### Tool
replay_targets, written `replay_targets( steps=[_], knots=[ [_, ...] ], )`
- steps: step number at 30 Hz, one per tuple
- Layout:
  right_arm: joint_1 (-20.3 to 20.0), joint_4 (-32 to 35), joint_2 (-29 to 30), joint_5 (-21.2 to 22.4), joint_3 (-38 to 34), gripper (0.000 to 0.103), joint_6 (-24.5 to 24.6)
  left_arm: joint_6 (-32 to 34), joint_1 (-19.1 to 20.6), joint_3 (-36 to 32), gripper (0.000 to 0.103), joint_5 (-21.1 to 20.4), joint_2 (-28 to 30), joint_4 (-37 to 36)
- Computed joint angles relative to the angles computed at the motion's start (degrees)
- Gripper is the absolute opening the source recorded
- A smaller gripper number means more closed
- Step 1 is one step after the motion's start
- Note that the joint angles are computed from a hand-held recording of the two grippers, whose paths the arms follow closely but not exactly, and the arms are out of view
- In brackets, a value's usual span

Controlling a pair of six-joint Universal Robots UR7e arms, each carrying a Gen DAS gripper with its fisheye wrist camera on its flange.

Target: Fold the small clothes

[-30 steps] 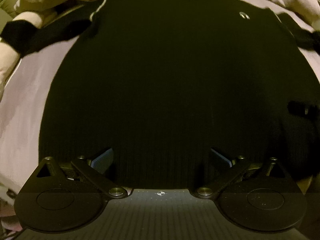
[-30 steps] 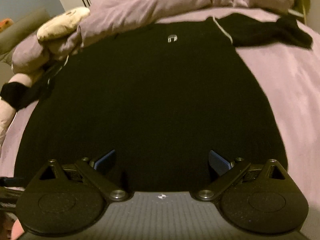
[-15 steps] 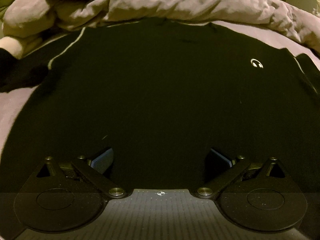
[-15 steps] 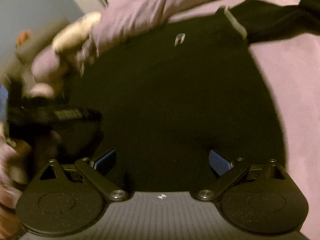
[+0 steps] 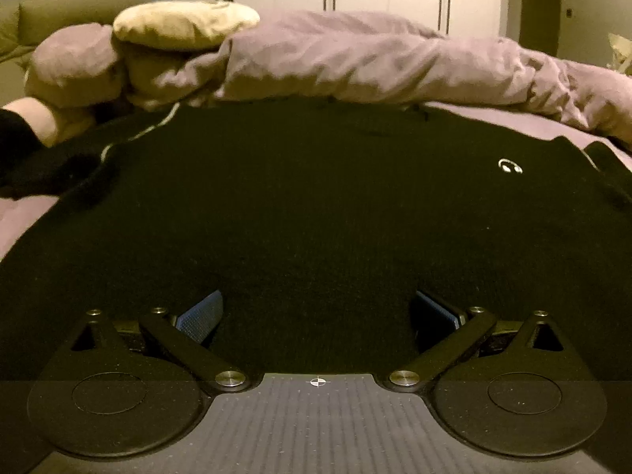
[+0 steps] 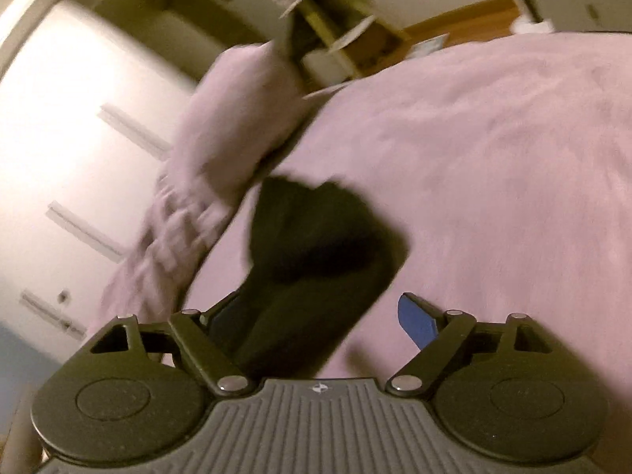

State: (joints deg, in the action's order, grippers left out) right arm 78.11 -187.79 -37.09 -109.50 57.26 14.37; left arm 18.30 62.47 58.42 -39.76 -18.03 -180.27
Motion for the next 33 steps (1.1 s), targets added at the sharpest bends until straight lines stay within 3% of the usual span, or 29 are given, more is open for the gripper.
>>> replay_targets(
  steps=[4,6,7,8,11,16,20,24,29,33],
  knots=[
    [-0.3,5.3,5.4,-1.3,-10.5,0.081,-4.3,0.6,0.3,0.9,0.103,-1.4,0.0,-3.0],
    [-0.1,9.1,8.2,-2.3,-16.5,0.067,-5.4,0.8,0.3,1.0,0.103,-1.5,0.0,-3.5],
    [-0.1,9.4,8.7,-2.0,-17.5,0.055,-6.5,0.6,0.3,1.1,0.103,-1.5,0.0,-3.4],
    [-0.1,9.1,8.2,-1.6,-16.8,0.039,-7.3,0.6,0.4,1.2,0.103,-1.6,-0.1,-3.6],
    [0.3,7.2,6.6,-0.6,-14.1,0.017,-10.2,0.4,0.3,1.2,0.103,-1.4,-0.1,-3.3],
    [1.7,1.9,4.0,-0.1,-9.6,0.016,-14.4,-6.4,-0.2,2.0,0.103,-0.4,-2.6,6.2],
    [3.9,0.7,4.1,-1.0,-10.7,0.015,-18.1,-13.7,-0.8,4.7,0.103,-1.5,-6.5,13.4],
    [7.5,0.1,5.8,-1.9,-13.8,0.015,-24.8,-18.5,-1.2,6.5,0.103,-1.0,-9.2,16.9],
    [12.7,1.3,10.6,-3.3,-20.4,0.015,-34.0,-18.4,-2.2,4.1,0.103,4.9,-9.3,23.4],
    [16.4,4.8,15.4,-3.7,-26.5,0.015,-39.7,-13.5,-2.4,3.0,0.103,7.1,-8.8,21.0]
  ],
)
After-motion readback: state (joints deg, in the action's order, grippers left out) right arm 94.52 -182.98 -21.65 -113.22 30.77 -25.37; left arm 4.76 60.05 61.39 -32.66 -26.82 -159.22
